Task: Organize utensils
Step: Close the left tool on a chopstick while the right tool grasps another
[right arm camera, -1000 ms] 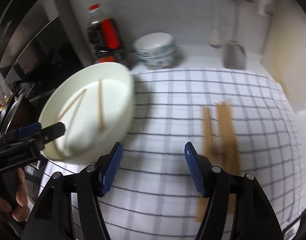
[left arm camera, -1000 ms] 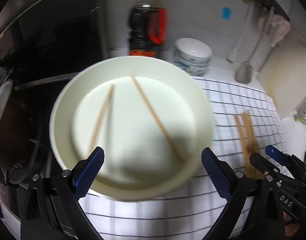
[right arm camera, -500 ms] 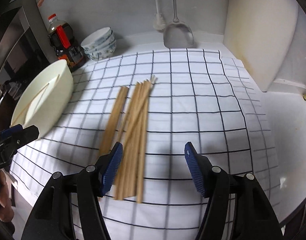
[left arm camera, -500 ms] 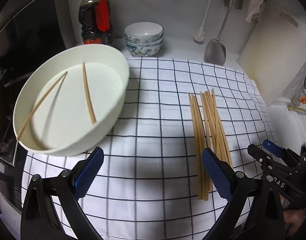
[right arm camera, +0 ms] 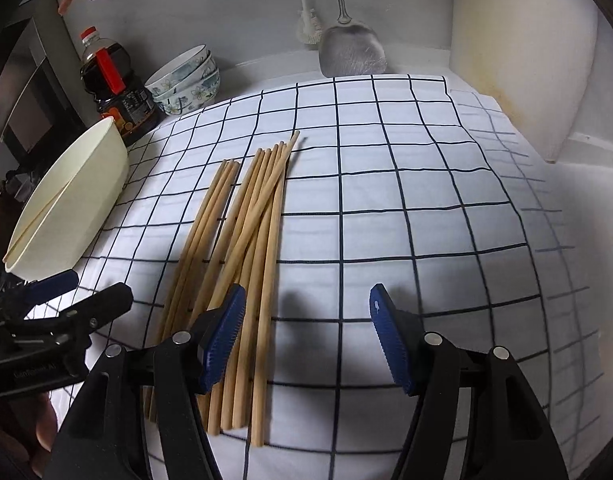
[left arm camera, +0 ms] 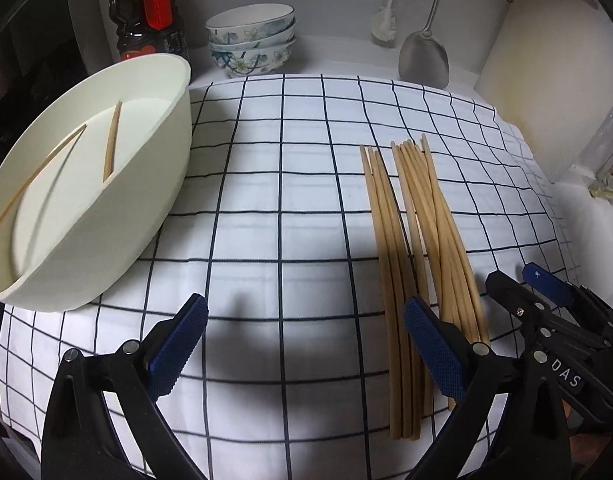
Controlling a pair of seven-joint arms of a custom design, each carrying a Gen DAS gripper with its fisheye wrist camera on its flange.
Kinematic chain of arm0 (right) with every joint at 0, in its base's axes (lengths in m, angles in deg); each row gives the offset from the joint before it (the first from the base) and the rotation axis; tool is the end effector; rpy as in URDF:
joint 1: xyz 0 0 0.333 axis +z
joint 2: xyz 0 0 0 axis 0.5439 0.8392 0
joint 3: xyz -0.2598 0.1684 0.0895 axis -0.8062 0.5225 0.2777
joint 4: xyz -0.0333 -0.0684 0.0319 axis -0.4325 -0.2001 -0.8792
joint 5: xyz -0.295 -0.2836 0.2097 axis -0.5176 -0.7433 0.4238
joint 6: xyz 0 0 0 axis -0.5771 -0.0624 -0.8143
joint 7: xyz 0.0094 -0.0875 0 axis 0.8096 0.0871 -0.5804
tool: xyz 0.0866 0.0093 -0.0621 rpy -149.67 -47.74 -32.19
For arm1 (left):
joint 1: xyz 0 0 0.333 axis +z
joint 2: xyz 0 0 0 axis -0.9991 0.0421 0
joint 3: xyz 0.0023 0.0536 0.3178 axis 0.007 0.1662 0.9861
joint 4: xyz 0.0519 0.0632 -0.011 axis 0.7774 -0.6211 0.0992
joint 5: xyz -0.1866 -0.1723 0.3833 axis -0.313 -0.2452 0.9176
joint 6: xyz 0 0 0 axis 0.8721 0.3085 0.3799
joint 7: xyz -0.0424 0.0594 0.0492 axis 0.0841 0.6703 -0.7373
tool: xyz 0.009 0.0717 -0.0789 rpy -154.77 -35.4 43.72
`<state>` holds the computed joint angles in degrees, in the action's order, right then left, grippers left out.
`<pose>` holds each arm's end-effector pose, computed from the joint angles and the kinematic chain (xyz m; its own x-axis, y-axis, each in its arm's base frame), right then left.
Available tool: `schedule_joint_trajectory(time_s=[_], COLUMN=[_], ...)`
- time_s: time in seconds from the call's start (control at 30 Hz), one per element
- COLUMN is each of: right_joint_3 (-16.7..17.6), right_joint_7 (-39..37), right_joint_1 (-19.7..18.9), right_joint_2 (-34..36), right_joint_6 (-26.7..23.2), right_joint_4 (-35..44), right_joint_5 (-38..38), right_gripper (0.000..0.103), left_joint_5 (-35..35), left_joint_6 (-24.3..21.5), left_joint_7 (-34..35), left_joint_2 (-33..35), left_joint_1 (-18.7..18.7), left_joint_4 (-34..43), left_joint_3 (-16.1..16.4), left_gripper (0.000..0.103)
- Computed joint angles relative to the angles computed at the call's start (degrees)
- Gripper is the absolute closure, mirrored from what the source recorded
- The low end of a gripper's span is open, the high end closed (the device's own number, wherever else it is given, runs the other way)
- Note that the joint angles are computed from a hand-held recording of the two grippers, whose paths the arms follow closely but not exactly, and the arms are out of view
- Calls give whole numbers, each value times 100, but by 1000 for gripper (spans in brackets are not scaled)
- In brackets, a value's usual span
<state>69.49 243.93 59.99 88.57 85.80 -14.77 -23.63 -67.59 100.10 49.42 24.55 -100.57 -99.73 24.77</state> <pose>0.6417 0.3523 0.4686 -0.5882 -0.7861 -0.1898 -0.6079 0.5845 -0.5374 0.7734 -0.3112 0.4809 -0.6752 -0.7349 0.0634 -0.6566 0.5595 -0.5058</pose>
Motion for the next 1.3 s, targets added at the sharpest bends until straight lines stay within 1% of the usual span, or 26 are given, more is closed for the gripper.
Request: schedule_joint_trajectory(time_s=[0.07,0.17,0.23,0.47,0.6,0.7,0.87,1.0,1.1,1.27,1.3], right_joint_3=[-13,-33,-26,-14,-16,-50,-83,-50,-21,9,10], right_joint_7=[34,4,-60,-385,-730,-716,-585,-516,-497,-554,-578], right_joint_1=[21,98,83,128,190,194,163,65,9,-39,-47], right_joint_2=[55,160,171,296,460,407,226,41,-37,-25,-13], right_joint_6=[-8,-359,-325,-535,-814,-731,-864,-824,-756,-705,-696], right_joint_4=[33,179,162,325,561,467,255,12,-84,-79,-68], right_joint_5=[-73,-187,-155,-84,-60,-73,-115,-93,-109,-100,-95], right_gripper=[41,41,41,41,42,42,42,42,42,42,42], left_joint_5=[32,62,55,105,167,174,363,434,484,479,590], left_joint_6=[172,279,286,299,334,314,355,435,403,214,189], left_joint_7=[13,15,31,-86,-122,-132,-151,-150,-206,-236,-320], left_joint_2=[14,85,119,133,119,150,168,173,237,356,369], left_joint_1=[-30,-59,-60,-96,-122,-131,-230,-251,-266,-261,-330], left_joint_4=[-52,-14,2,-42,-72,-37,-45,-53,44,222,242], left_joint_3=[9,11,0,34,48,35,94,107,137,123,190], left_gripper=[6,6,6,6,6,6,6,6,6,5,6])
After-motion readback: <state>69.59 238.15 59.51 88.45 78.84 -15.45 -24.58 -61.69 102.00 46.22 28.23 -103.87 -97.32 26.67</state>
